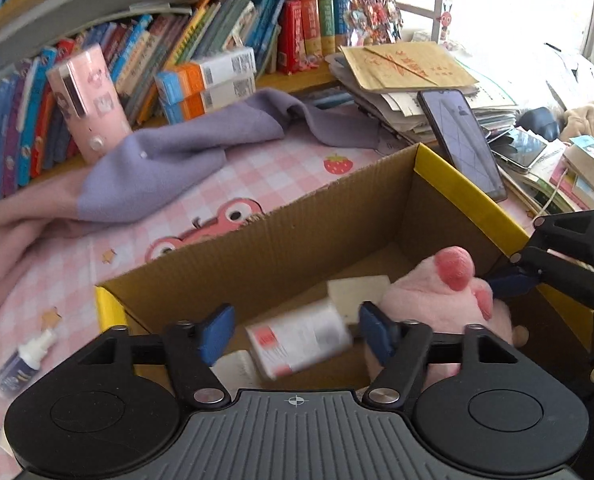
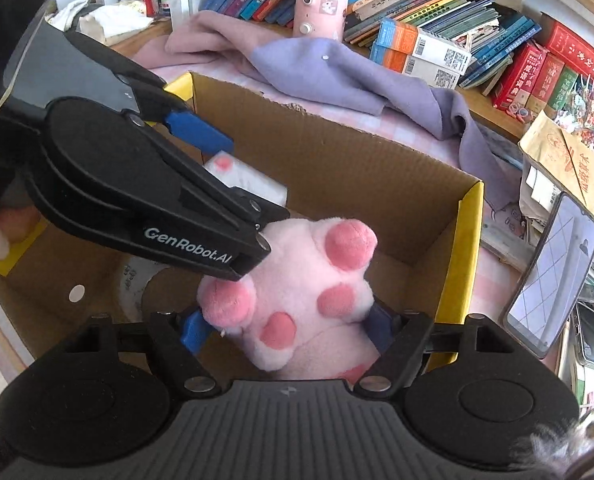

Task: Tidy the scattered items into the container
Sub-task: 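Open the left tool over the box while the right tool releases the plush toy, then withdraw both open tools from the yellow box back over the table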

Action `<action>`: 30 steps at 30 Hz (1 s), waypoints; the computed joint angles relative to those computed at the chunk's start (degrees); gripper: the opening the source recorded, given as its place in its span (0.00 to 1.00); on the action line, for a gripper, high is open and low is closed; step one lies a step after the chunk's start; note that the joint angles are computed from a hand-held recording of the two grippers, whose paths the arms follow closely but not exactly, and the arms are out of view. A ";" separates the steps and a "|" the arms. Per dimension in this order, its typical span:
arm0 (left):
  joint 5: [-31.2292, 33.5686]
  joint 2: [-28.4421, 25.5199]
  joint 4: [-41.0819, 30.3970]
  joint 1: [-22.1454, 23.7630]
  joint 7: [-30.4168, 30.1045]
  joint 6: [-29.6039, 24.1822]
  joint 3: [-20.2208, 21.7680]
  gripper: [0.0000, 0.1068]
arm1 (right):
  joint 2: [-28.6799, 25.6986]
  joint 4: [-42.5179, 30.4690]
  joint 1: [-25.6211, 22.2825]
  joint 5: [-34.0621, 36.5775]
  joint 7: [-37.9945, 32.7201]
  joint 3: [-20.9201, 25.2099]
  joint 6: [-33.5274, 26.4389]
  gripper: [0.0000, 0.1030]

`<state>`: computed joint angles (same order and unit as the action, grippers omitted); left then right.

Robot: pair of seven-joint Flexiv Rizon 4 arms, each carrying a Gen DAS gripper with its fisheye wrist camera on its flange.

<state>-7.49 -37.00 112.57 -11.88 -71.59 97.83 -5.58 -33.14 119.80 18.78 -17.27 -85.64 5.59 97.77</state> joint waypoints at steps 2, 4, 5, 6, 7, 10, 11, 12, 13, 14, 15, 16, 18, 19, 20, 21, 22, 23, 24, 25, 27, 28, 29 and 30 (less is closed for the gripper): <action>0.81 0.30 1.16 0.99 0.10 2.51 -1.08 0.80 | 0.15 0.61 0.18 0.63 0.15 -0.20 1.91 0.81; 0.94 1.08 2.21 1.06 -0.35 3.88 -1.18 0.81 | 0.66 1.42 1.04 1.06 -0.04 -1.08 3.66 0.83; 0.80 1.57 2.86 0.88 -0.92 4.76 -1.01 0.81 | 0.94 1.82 1.49 1.22 -0.27 -1.52 4.44 0.83; 0.55 2.19 3.78 0.59 -1.75 5.96 -0.71 0.81 | 1.26 2.27 2.02 1.45 -0.53 -2.00 5.23 0.84; 0.25 2.81 4.69 0.38 -2.65 7.00 -0.47 0.81 | 1.58 2.78 2.56 1.71 -0.88 -2.50 6.07 0.86; -0.49 5.13 8.23 0.71 -5.90 9.91 -0.61 0.81 | 2.57 4.21 3.57 2.67 -1.82 -3.33 7.90 0.86; -0.76 6.05 9.66 0.82 -7.24 11.01 -0.58 0.81 | 2.91 4.65 3.90 3.10 -2.07 -3.57 8.39 0.86; -0.73 7.04 11.28 1.35 -8.71 12.38 -0.90 0.81 | 3.26 5.01 4.21 3.56 -2.27 -3.82 8.78 0.86; -0.47 7.99 12.81 2.05 -10.14 13.68 -1.30 0.81 | 3.59 5.36 4.46 4.06 -2.44 -4.01 9.26 0.86; -0.38 8.98 14.30 2.28 -11.50 14.88 -1.23 0.81 | 3.99 5.80 4.78 4.68 -2.59 -4.18 9.97 0.86; -0.49 9.87 15.61 2.03 -12.67 16.02 -0.72 0.82 | 4.32 6.05 4.85 5.10 -2.74 -4.10 10.42 0.86; -0.54 10.67 16.79 1.69 -13.60 17.12 -0.14 0.82 | 4.74 6.35 5.09 5.55 -2.90 -4.13 10.82 0.86; -1.78 12.11 19.05 -0.39 -14.67 19.43 2.17 0.83 | 5.71 7.10 6.59 7.14 -3.30 -4.97 11.94 0.86; -2.67 12.65 20.04 -1.48 -14.94 20.51 3.24 0.84 | 6.22 7.52 7.26 8.00 -3.49 -5.27 12.55 0.86; -3.63 13.21 21.08 -2.52 -15.10 21.66 4.18 0.85 | 6.83 8.09 8.27 9.21 -3.69 -5.80 13.32 0.86; -4.59 13.69 22.07 -3.48 -15.04 22.77 4.98 0.85 | 7.41 8.65 9.51 10.65 -3.94 -6.50 14.11 0.86; -5.70 14.18 23.10 -4.49 -14.75 23.80 5.74 0.86 | 7.98 9.23 11.18 12.55 -4.28 -7.49 15.14 0.86; -6.74 14.63 24.09 -5.33 -14.34 24.72 6.28 0.86 | 8.54 9.88 13.30 14.98 -4.82 -8.76 16.43 0.86; -7.46 15.07 25.09 -5.81 -14.01 25.65 6.52 0.86 | 9.01 10.47 15.63 17.78 -5.55 -10.13 17.76 0.87; -7.90 15.49 26.10 -6.03 -13.77 26.61 6.59 0.86 | 9.42 10.95 18.07 20.89 -6.41 -11.48 19.09 0.87; -8.18 16.17 28.26 -6.08 -13.55 28.97 6.45 0.87 | 10.13 11.78 22.25 27.25 -8.13 -13.29 21.68 0.87; -8.32 16.45 29.34 -6.05 -13.58 30.14 6.33 0.87 | 10.42 12.02 23.92 30.29 -8.85 -13.75 22.68 0.87; -8.62 16.68 30.48 -6.07 -13.74 31.38 6.24 0.87 | 10.70 12.18 25.63 33.36 -9.55 -14.18 23.40 0.87; -8.75 16.90 31.62 -5.91 -14.18 32.60 6.06 0.87 | 10.98 12.30 27.08 36.09 -10.27 -14.51 23.85 0.87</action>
